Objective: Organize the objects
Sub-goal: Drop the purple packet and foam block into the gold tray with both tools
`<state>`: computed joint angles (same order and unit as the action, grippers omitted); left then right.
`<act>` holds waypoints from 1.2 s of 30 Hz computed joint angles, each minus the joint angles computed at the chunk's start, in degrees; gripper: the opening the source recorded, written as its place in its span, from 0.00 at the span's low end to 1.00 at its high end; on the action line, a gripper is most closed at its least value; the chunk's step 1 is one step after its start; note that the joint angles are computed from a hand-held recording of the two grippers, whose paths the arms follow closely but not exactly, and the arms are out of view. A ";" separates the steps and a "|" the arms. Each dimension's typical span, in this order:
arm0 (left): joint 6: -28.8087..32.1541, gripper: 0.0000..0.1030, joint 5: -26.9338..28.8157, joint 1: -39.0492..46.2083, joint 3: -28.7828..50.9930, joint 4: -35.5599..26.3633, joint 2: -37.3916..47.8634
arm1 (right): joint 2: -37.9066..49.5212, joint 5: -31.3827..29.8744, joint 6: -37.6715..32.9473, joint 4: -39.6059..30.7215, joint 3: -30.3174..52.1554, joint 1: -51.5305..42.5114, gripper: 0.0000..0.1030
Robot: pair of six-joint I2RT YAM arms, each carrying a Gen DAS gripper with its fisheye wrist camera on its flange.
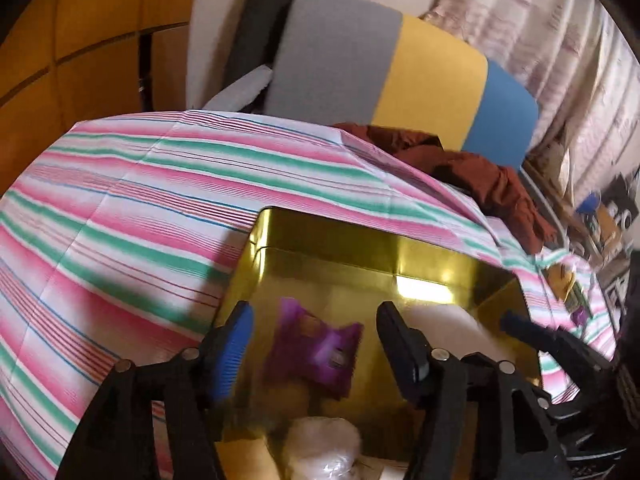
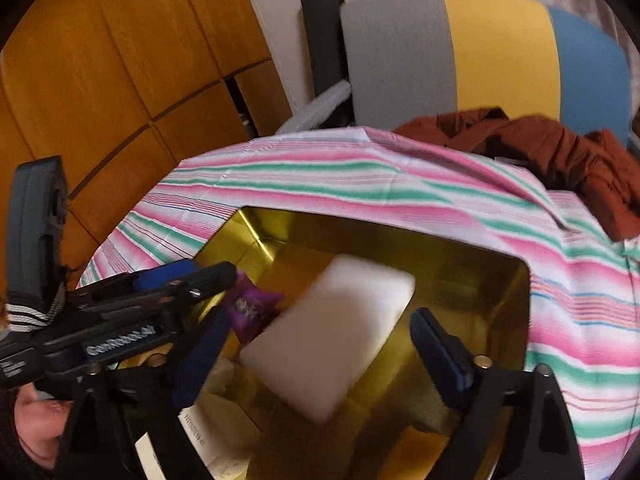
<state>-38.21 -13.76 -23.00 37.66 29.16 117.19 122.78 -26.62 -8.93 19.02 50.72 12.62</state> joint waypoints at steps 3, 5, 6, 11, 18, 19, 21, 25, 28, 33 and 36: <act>-2.41 0.64 -1.32 -0.82 -5.50 6.77 -2.78 | -1.01 -1.35 1.03 2.83 -2.35 -1.18 0.92; -4.52 0.65 -3.35 -1.83 -7.46 8.24 -4.35 | -2.34 -1.79 0.84 6.01 -4.86 -2.24 0.94; -5.64 0.66 -4.37 -2.38 -8.17 8.72 -4.97 | -3.02 -1.93 0.71 7.06 -5.88 -2.67 0.95; -8.67 0.67 -6.74 -4.79 -9.17 8.55 -7.34 | -6.04 -3.56 -0.41 8.38 -9.37 -4.85 0.95; -10.57 0.67 -7.82 -8.98 -8.93 5.93 -9.48 | -9.21 -5.43 -0.98 9.39 -13.01 -8.19 0.95; -11.00 0.67 -7.97 -9.71 -9.05 5.94 -9.76 | -9.54 -6.11 -1.25 8.97 -13.23 -8.96 0.95; -11.50 0.67 -8.21 -10.83 -8.73 5.47 -9.93 | -10.20 -7.03 -1.67 8.15 -13.74 -10.76 0.95; -11.89 0.67 -8.29 -13.74 -6.75 3.62 -9.54 | -10.98 -8.65 -2.67 7.36 -14.46 -14.56 0.95; -11.22 0.67 -7.34 -15.65 -4.90 3.69 -8.37 | -11.04 -9.64 -3.64 6.63 -14.45 -17.59 0.95; -10.71 0.68 -7.49 -18.99 0.44 -0.77 -6.05 | -10.39 -11.71 -5.49 4.30 -13.70 -23.31 0.95; -9.99 0.68 -7.65 -21.47 4.25 -4.01 -4.38 | -9.70 -13.06 -6.98 3.11 -13.13 -26.79 0.95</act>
